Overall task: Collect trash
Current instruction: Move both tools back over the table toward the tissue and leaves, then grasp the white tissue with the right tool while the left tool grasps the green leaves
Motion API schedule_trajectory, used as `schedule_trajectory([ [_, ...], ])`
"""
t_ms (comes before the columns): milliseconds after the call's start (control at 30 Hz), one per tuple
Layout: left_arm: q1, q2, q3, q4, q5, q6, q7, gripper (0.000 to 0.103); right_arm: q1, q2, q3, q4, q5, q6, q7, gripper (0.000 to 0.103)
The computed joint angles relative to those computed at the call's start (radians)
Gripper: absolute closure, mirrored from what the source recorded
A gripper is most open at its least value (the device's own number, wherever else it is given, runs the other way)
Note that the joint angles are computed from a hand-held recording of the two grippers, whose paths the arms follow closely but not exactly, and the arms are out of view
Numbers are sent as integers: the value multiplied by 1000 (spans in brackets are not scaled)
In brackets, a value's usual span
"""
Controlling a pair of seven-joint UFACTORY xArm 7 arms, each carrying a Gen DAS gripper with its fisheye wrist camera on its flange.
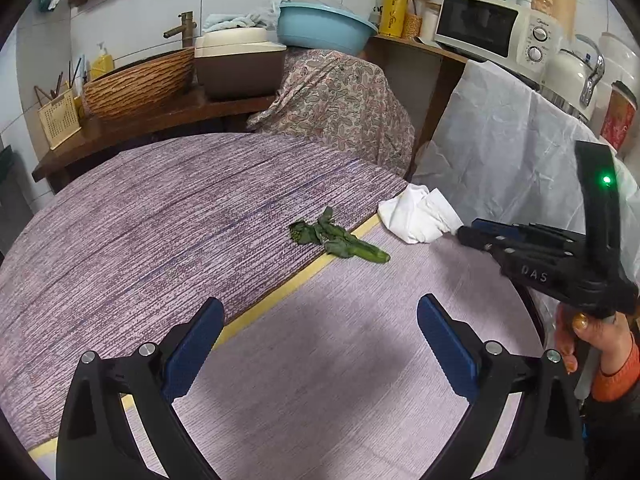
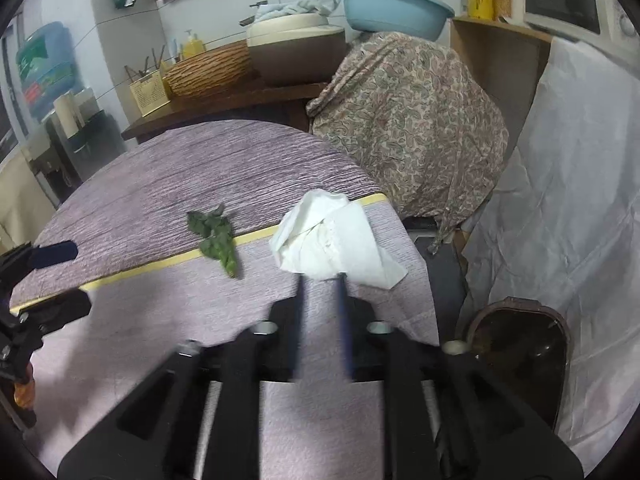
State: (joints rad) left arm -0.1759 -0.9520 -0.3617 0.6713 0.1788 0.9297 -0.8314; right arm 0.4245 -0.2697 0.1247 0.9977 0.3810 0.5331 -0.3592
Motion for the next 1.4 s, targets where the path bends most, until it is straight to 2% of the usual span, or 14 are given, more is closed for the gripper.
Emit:
schedule_trajectory([
  [33, 8, 12, -4, 7, 7, 5, 2, 7, -2, 15, -1, 11, 0, -2, 2, 35],
  [100, 10, 29, -2, 12, 13, 3, 7, 7, -19, 44, 22, 22, -51, -50, 36, 34],
  [300, 11, 62, 4, 12, 22, -4, 8, 7, -47, 166, 60, 131, -212, -2, 159, 34],
  [333, 11, 67, 7, 10, 23, -8, 7, 7, -46, 180, 59, 142, -211, 3, 158, 46],
  [367, 11, 73, 10, 12, 24, -12, 9, 7, -42, 189, 55, 147, -189, 8, 140, 78],
  [400, 12, 81, 10, 14, 27, -16, 10, 7, -41, 193, 48, 154, -151, 18, 122, 84],
  [533, 32, 132, 4, 38, 51, -36, 4, 7, -35, 148, 24, 116, 6, -20, 40, 87],
  [767, 68, 295, 22, 127, 45, -63, -83, 7, -40, 37, 2, 41, -6, -57, 24, 87],
  [833, 81, 363, 8, 181, 66, -17, -114, 8, -30, 14, -13, 23, 12, -59, 2, 87],
  [1100, 17, 539, 30, 280, 138, 37, -176, 33, -12, -67, -65, -59, 55, -71, -57, 86],
  [1200, 1, 568, 16, 304, 215, 68, -209, 42, -11, -85, -86, -75, 78, -63, -76, 86],
  [1267, -18, 567, 25, 301, 238, 57, -215, 67, -10, -101, -98, -89, 98, -56, -87, 86],
  [1367, -39, 571, 33, 305, 252, 67, -217, 85, -5, -131, -120, -115, 137, -49, -105, 86],
  [1400, -45, 571, 35, 305, 256, 68, -215, 86, -5, -138, -124, -122, 144, -48, -109, 86],
])
